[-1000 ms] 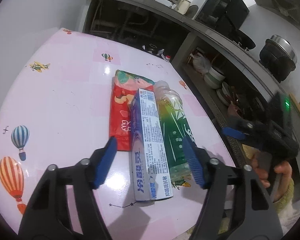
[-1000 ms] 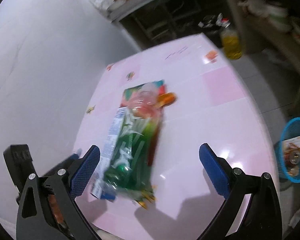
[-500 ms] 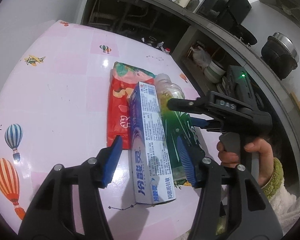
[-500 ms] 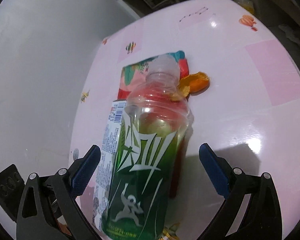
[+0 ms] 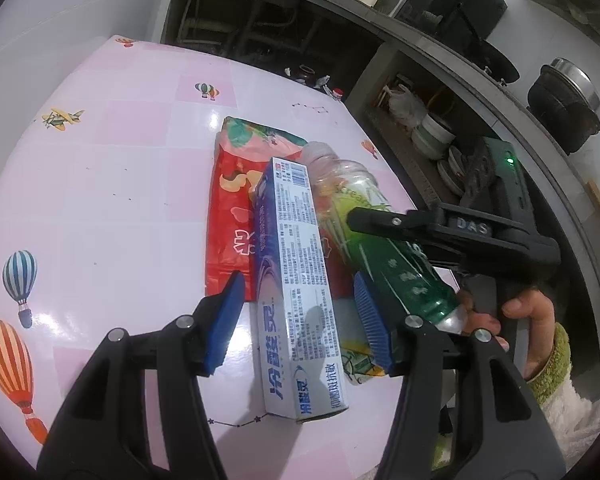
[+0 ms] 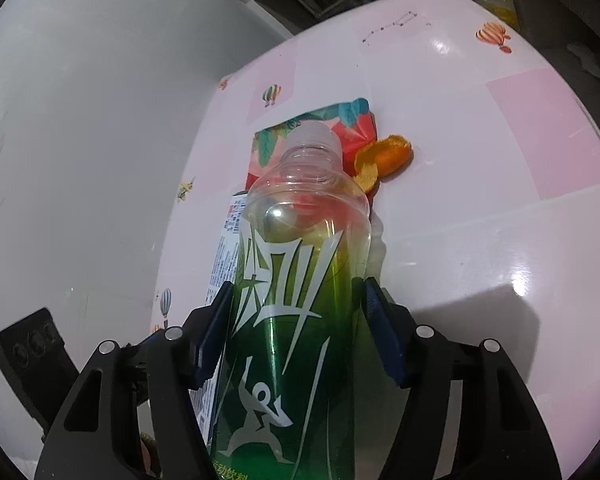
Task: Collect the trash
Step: 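Grasp the white toothpaste box with the left tool while the right tool grasps the green bottle, then lift the toothpaste box with the left tool while the right tool lifts the green bottle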
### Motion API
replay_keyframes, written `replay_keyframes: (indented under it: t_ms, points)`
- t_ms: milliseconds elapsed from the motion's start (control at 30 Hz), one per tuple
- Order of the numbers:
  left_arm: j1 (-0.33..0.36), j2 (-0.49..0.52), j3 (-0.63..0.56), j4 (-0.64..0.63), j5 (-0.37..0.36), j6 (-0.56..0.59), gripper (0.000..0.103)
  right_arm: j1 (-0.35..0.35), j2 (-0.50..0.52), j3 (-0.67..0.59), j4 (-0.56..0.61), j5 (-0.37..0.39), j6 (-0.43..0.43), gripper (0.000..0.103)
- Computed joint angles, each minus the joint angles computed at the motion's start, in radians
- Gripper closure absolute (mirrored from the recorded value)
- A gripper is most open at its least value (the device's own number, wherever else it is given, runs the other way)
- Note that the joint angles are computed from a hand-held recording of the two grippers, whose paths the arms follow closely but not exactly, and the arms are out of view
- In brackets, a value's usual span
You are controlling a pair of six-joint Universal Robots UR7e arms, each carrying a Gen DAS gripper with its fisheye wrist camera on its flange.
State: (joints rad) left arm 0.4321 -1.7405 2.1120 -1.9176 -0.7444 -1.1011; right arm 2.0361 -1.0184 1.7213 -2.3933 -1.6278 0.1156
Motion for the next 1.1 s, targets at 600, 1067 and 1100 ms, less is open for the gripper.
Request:
replay_keyframes:
  t_ms: [600, 1067, 1100]
  points:
    - [0.057, 0.173, -0.131, 0.166, 0.010, 0.010, 0.038, 0.014, -0.262, 0.209, -0.082, -0.176, -0.022, 0.041]
    - [0.084, 0.260, -0.197, 0.356, 0.034, -0.043, 0.069, -0.003, -0.291, 0.266, -0.077, -0.231, 0.009, 0.040]
    - [0.085, 0.258, -0.196, 0.352, 0.035, -0.038, 0.070, -0.004, -0.289, 0.263, -0.074, -0.231, 0.009, 0.040]
